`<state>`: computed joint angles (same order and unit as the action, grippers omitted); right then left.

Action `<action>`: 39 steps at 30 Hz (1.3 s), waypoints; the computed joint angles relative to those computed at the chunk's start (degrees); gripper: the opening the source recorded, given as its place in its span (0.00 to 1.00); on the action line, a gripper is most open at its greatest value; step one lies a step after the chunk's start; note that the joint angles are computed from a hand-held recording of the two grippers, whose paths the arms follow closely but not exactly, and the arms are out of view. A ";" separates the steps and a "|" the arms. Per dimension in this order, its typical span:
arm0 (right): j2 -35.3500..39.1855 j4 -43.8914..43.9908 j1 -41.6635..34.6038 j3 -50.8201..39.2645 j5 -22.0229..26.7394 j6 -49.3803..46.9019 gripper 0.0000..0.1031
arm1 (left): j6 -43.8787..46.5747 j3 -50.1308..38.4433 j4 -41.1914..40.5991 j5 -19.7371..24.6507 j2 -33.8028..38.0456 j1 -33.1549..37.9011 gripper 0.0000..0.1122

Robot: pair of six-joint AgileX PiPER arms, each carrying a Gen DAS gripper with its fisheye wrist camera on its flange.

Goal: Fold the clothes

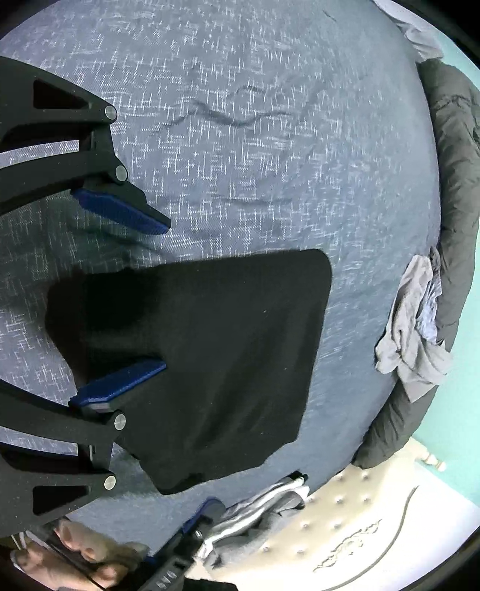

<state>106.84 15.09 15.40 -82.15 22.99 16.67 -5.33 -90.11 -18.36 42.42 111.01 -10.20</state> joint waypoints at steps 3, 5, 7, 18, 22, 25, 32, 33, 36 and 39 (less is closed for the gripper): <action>5.14 -2.06 1.80 -5.95 4.40 1.23 0.06 | 0.31 1.17 -1.45 -1.33 -1.32 1.54 0.67; 8.35 -5.04 2.64 -8.25 6.80 4.64 0.04 | 0.41 3.01 -2.46 -2.60 -2.83 3.19 0.67; 11.25 -7.41 3.19 -9.88 7.95 7.62 0.02 | 0.37 5.37 -3.13 -3.21 -4.81 4.61 0.67; 5.86 -10.36 3.57 -5.78 5.34 14.57 0.03 | 3.91 13.23 -5.37 -4.10 -11.08 9.54 0.67; 1.68 -1.26 4.46 0.22 2.65 10.09 0.07 | 4.40 14.70 -4.87 -2.93 -14.03 11.00 0.67; 2.33 4.24 5.96 0.84 3.07 8.13 0.19 | 4.56 15.79 -3.90 -1.78 -16.95 11.94 0.67; 5.63 9.14 11.44 -0.72 2.45 8.41 0.33 | 4.71 18.09 -1.35 0.77 -22.60 13.40 0.67; 6.41 9.53 12.46 -1.30 2.51 8.81 0.34 | 4.96 18.52 -1.48 1.01 -23.31 13.77 0.67; 9.21 14.20 14.19 -3.31 1.90 6.77 0.39 | 5.41 19.17 -1.11 1.84 -24.83 14.46 0.67; 11.14 14.97 15.51 -4.45 -0.31 9.69 0.50 | 5.73 19.77 -0.56 2.43 -26.07 14.90 0.67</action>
